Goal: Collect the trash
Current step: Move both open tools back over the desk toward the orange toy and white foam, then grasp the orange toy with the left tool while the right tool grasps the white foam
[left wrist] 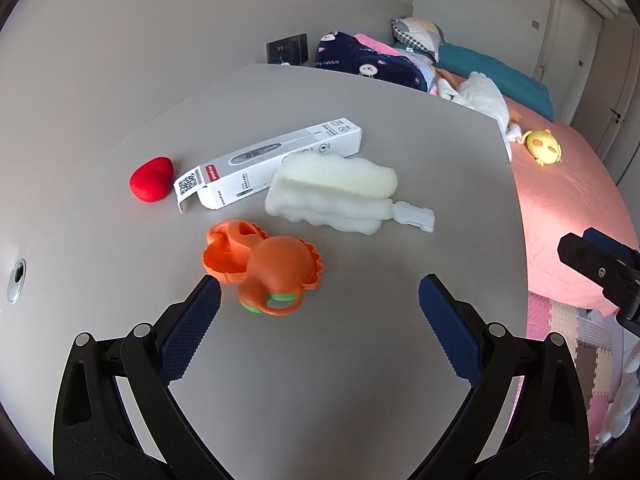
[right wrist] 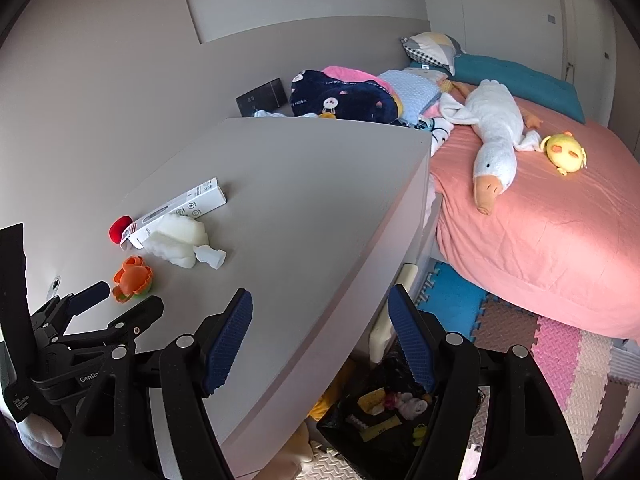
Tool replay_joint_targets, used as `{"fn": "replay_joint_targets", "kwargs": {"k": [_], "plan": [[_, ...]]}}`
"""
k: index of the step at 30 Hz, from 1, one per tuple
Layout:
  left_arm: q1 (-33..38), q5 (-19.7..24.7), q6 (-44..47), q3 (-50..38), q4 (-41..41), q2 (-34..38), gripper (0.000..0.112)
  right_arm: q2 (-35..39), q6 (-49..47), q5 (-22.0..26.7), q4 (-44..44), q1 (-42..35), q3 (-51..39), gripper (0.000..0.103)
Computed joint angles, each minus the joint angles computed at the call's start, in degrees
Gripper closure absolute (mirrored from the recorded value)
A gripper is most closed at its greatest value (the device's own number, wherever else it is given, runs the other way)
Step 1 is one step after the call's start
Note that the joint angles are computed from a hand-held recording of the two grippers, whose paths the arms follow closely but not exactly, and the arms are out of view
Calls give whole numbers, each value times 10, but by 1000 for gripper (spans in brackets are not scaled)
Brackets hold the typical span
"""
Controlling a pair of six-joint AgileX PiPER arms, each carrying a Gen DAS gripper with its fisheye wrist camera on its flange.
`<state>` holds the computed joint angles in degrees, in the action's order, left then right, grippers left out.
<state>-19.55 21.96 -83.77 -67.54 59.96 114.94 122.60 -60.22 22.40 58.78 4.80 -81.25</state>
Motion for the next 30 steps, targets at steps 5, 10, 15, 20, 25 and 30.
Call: {"fn": "replay_joint_targets", "kwargs": {"k": [5,10,15,20,25,30], "plan": [[31,-8,31,-11,-37,12,18,27,44,10,-36,12,-43,32],[49,-9,71,-31,-68,30,25,47,90,15,-85,27,-81,32],[58,-9,115,-45,-99,43,39,67,135,23,-129,41,-123,32],[68,-14,91,-35,-80,37,43,84,163,36,-157,53,-157,32],[77,-5,38,-10,-29,16,43,101,193,45,-191,75,-187,32],[97,1,27,10,-9,-4,43,122,224,61,-229,102,-226,32]]}}
